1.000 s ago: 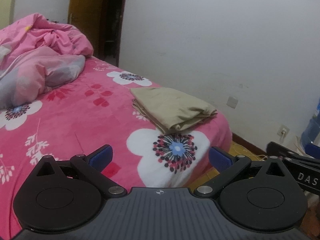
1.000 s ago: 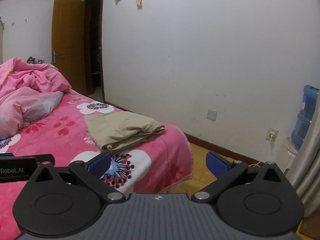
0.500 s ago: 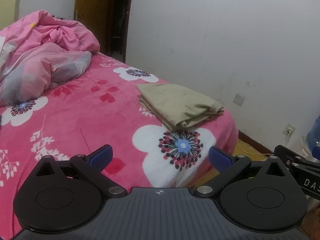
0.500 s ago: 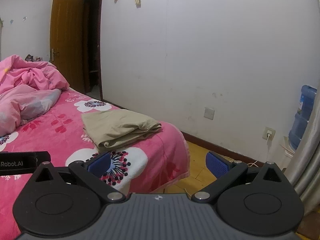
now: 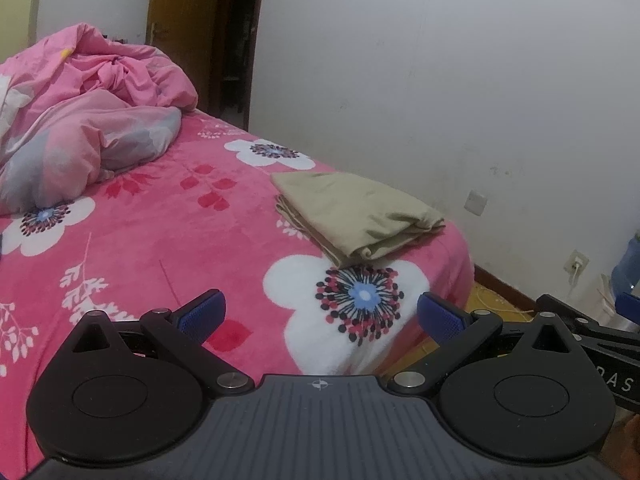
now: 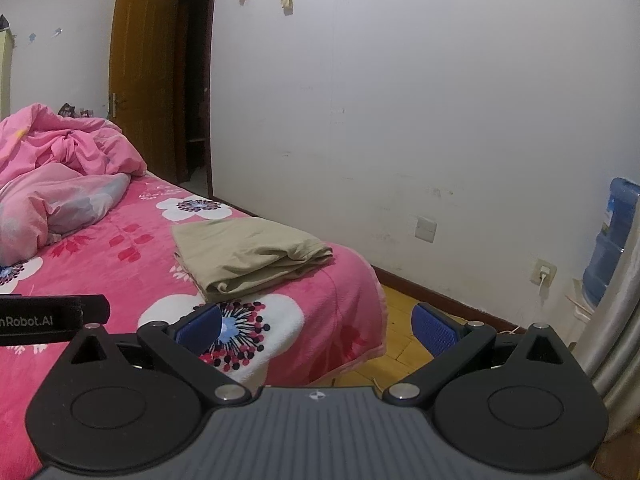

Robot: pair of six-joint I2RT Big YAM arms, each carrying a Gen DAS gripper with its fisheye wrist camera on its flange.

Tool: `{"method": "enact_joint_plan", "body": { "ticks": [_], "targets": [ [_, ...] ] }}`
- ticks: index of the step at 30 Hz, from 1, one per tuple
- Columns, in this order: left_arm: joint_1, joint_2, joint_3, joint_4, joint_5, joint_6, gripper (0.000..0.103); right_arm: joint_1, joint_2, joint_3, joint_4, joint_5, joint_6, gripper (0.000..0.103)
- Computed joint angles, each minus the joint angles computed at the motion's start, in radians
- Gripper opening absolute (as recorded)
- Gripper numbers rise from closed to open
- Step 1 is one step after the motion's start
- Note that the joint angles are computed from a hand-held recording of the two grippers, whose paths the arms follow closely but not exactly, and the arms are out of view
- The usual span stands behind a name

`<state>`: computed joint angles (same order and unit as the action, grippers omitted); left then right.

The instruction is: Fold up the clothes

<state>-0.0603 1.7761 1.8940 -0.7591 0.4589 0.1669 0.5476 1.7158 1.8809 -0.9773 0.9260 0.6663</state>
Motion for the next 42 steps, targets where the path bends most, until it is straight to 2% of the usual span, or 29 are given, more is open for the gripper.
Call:
{"method": "enact_joint_plan", "body": {
  "ticks": [19,34,42],
  "targets": [
    [0.003,0.011,0.013,-0.009,0.005,0.004,0.103,-0.002,0.009,0.008,-0.011,-0.003,-0.001,0.103],
    [0.005,0.018,0.024,-0.016,0.006,-0.010,0.103,-0.009,0.048,0.065,-0.109,-0.011,0.059,0.103],
    [0.002,0.020,0.028,-0.025,0.000,-0.009,0.103,-0.008,0.058,0.082,-0.127,-0.018,0.068,0.103]
  ]
}}
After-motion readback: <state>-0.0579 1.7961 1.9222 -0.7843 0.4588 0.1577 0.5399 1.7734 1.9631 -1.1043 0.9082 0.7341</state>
